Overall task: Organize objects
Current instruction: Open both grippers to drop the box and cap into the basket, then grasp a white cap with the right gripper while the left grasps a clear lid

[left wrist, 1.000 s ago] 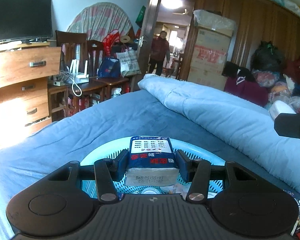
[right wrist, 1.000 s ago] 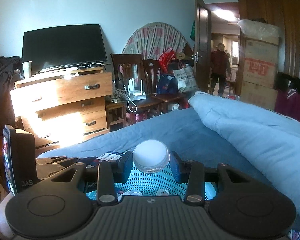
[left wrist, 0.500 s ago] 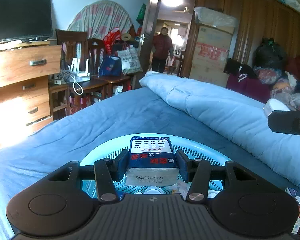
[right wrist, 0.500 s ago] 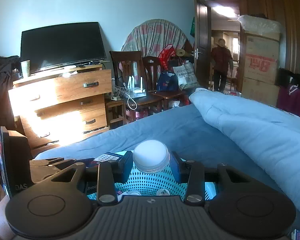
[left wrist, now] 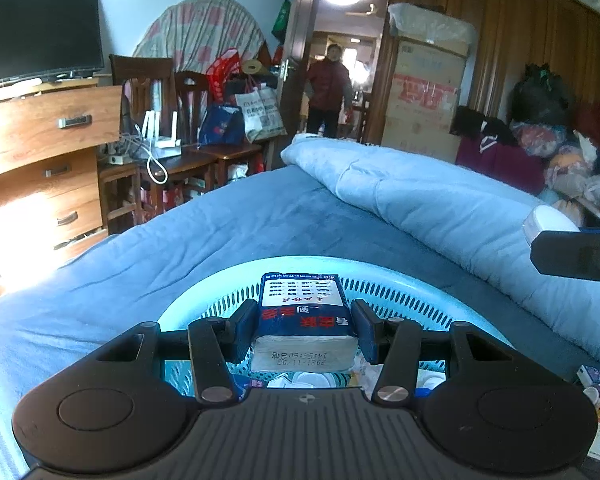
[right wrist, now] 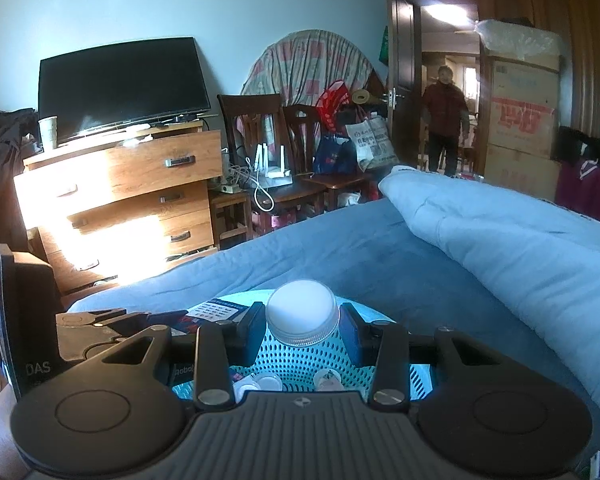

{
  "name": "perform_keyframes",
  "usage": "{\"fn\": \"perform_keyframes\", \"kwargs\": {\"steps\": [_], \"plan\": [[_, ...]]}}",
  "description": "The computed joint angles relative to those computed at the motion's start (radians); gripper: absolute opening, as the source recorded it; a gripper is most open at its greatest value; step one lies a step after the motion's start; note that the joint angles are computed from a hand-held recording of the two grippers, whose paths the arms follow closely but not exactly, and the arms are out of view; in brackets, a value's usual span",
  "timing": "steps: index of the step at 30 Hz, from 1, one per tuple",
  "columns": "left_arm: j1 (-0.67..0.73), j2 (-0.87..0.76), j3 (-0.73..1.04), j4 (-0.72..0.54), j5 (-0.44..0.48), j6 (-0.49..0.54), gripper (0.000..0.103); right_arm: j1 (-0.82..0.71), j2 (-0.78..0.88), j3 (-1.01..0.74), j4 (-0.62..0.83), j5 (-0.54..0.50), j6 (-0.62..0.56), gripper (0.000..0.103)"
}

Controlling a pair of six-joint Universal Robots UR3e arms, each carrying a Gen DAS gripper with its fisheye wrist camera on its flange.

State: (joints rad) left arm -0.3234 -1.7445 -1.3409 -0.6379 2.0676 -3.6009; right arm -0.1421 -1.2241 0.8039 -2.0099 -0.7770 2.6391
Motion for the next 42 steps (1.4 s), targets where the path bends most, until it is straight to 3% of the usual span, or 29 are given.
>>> {"fn": "perform_keyframes", "kwargs": {"steps": [19, 20, 22, 23, 27, 29, 30, 32, 34, 36, 39, 42], "plan": [[0.01, -0.057, 0.039, -0.028, -0.008, 0.012, 0.053, -0.011, 0.001, 0.097, -0.063, 0.006, 0.012, 0.043], [0.011, -0.059, 0.041, -0.03, -0.009, 0.012, 0.055, -0.009, -0.004, 0.11, -0.082, 0.001, 0.011, 0.046], [0.007, -0.063, 0.038, -0.024, 0.002, 0.011, 0.076, -0.006, -0.011, 0.122, -0.105, -0.005, 0.018, 0.067], [0.001, -0.066, 0.042, -0.024, 0.015, 0.01, 0.079, -0.016, -0.028, 0.155, -0.133, 0.008, 0.022, 0.071], [-0.022, -0.054, 0.034, 0.003, 0.027, 0.007, 0.08, -0.143, -0.205, 0.49, -0.399, 0.126, 0.091, 0.071], [-0.056, -0.036, 0.008, 0.083, 0.016, 0.025, 0.08, -0.291, -0.375, 0.7, -0.361, 0.212, 0.004, 0.071], [-0.085, -0.039, 0.005, 0.133, 0.005, 0.055, 0.08, -0.395, -0.466, 0.804, -0.27, 0.299, -0.115, 0.071], [-0.16, -0.079, 0.044, 0.2, -0.005, 0.105, 0.081, -0.605, -0.663, 1.014, -0.102, 0.341, -0.287, 0.071], [-0.23, -0.142, 0.102, 0.256, -0.064, 0.149, 0.082, -0.814, -0.801, 1.181, 0.024, 0.328, -0.456, 0.07], [-0.284, -0.222, 0.165, 0.287, -0.13, 0.165, 0.083, -1.012, -0.832, 1.247, 0.164, 0.278, -0.662, 0.063], [-0.346, -0.391, 0.313, 0.254, -0.223, 0.181, 0.082, -1.16, -0.691, 1.306, -0.055, 0.164, -0.638, 0.057], [-0.392, -0.607, 0.573, 0.124, -0.323, 0.192, 0.076, -1.161, -0.417, 1.303, -0.547, 0.022, -0.423, 0.057]]}}
